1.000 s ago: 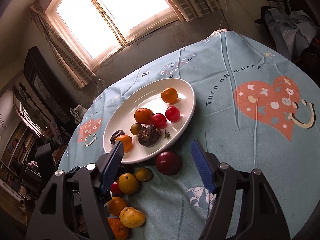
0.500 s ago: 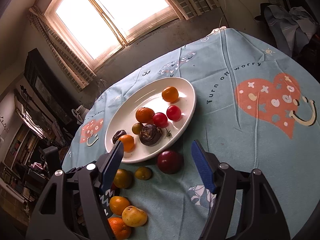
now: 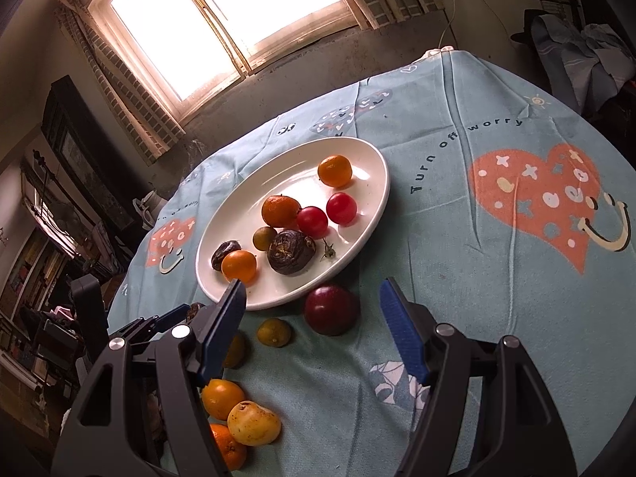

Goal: Organize fruits
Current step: 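Grasp another dark brown round fruit with the left gripper, then grasp the dark red fruit with the right gripper while the left gripper holds the brown fruit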

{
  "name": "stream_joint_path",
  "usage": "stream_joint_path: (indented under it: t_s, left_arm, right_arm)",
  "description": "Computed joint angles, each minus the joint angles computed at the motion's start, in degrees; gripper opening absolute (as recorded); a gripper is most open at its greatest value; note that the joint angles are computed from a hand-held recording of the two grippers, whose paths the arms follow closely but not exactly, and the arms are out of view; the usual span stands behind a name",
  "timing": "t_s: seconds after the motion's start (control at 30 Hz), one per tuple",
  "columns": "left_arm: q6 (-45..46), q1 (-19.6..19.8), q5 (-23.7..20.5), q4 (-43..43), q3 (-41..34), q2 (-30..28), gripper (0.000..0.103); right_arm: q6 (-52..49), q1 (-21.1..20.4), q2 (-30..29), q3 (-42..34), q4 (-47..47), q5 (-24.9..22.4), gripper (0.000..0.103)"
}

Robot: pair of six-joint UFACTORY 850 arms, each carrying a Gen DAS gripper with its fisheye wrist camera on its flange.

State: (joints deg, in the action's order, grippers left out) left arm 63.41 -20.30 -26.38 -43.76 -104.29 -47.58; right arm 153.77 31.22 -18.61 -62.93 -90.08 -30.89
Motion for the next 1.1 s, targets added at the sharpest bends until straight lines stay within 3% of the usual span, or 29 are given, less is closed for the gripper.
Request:
stream_joint_path:
  t_s: [0.07, 0.2, 0.63, 0.87, 1.0, 1.1]
  left_arm:
    - [-0.64, 0.52, -1.82, -0.8, -0.58, -0.35, 0.043]
    - [-0.07, 0.59, -0.5, -2.4, 1.03, 0.63, 0.042]
    - [0.68, 0.62, -0.74, -3.32, 1.23, 0.84, 0.042]
    - [0.31, 0.72, -1.23, -3.22, 0.75, 0.45, 0.042]
    - [2.33, 0.84, -1.34, -5.01, 1.37, 0.87, 0.042]
    - [7.54, 1.19, -1.46, -10.1, 3.5, 2.59, 0.042]
  right_arm:
    - [-1.47, -0.46, -0.52, -0.38, 1.14, 1.77, 0.07]
    - [-3.36, -1.58, -1.6, -0.92, 2.94, 5.69, 0.07]
    - [-4.56, -4.07, -4.06, -2.28, 2.9, 11.42, 0.058]
    - [-7.98, -4.63, -5.27, -3.24, 4.71, 12.37, 0.038]
    - [-5.15, -4.16, -3.79, -1.62, 2.25, 12.86, 0.038]
    - [1.57, -2.74, -1.2, 0.47, -5.12, 11.86, 0.038]
